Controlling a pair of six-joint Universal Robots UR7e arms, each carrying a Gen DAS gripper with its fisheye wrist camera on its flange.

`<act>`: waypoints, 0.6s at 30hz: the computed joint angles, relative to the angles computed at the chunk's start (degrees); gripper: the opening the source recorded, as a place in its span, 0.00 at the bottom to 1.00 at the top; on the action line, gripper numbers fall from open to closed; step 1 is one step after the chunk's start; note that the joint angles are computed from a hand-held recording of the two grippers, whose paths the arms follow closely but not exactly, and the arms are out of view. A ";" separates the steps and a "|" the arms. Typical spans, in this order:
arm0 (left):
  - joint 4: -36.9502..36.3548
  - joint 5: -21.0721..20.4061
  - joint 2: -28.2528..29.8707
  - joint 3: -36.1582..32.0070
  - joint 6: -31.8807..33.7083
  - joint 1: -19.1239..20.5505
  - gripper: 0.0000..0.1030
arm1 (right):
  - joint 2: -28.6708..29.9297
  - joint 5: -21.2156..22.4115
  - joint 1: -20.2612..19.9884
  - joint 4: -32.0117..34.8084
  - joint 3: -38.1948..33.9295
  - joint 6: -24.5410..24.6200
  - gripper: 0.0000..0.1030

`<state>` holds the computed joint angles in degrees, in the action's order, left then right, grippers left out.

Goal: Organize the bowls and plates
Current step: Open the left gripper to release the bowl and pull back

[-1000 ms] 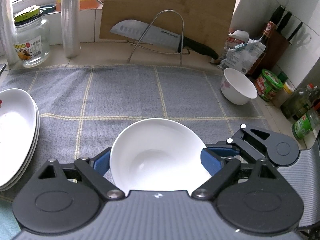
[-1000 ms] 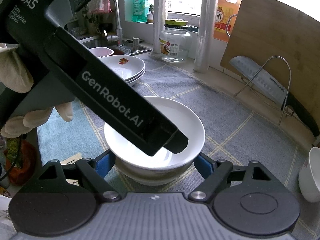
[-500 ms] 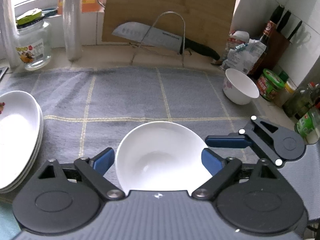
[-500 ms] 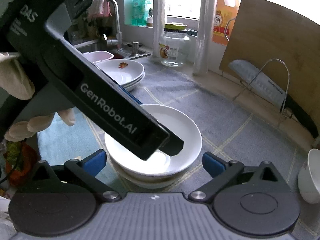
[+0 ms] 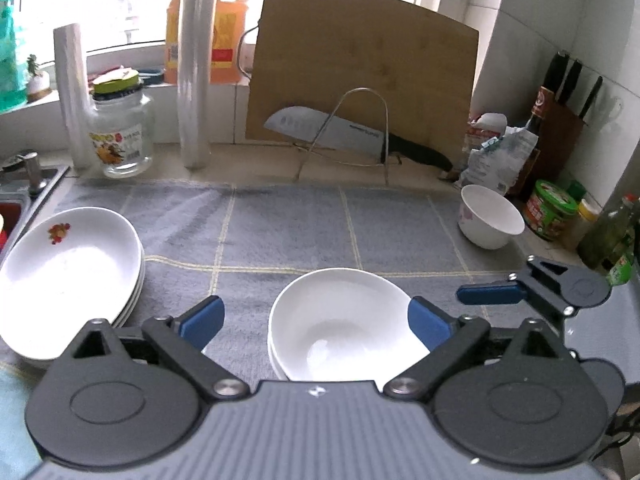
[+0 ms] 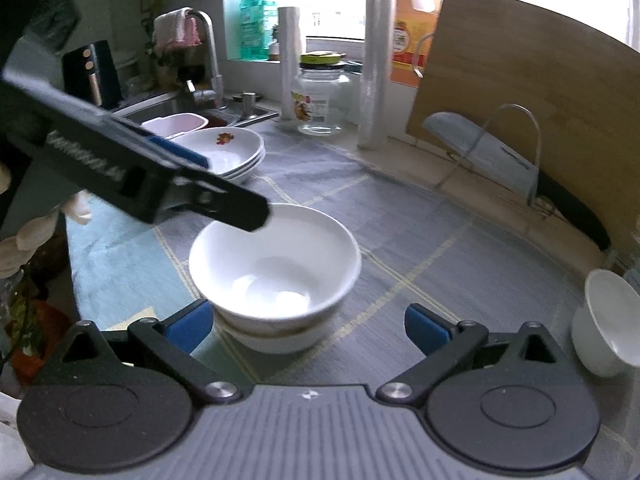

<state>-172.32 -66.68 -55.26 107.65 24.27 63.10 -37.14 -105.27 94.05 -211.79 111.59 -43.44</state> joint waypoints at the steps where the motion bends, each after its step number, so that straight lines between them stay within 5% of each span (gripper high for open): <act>1: -1.18 0.41 -0.05 0.74 -0.01 -0.31 0.95 | -0.30 -0.07 -0.19 -0.23 0.34 0.12 1.00; 7: -6.77 2.37 0.00 4.63 -0.57 -2.35 0.95 | -2.29 -0.46 -1.99 -3.37 3.35 0.62 1.00; 18: -7.67 -0.97 0.14 6.71 3.49 -3.98 0.95 | -2.53 -5.87 -2.75 -11.94 5.63 3.80 1.00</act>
<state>-179.99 -67.65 -55.11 114.36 27.76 59.12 -39.67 -111.14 91.30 -223.73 117.22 -39.64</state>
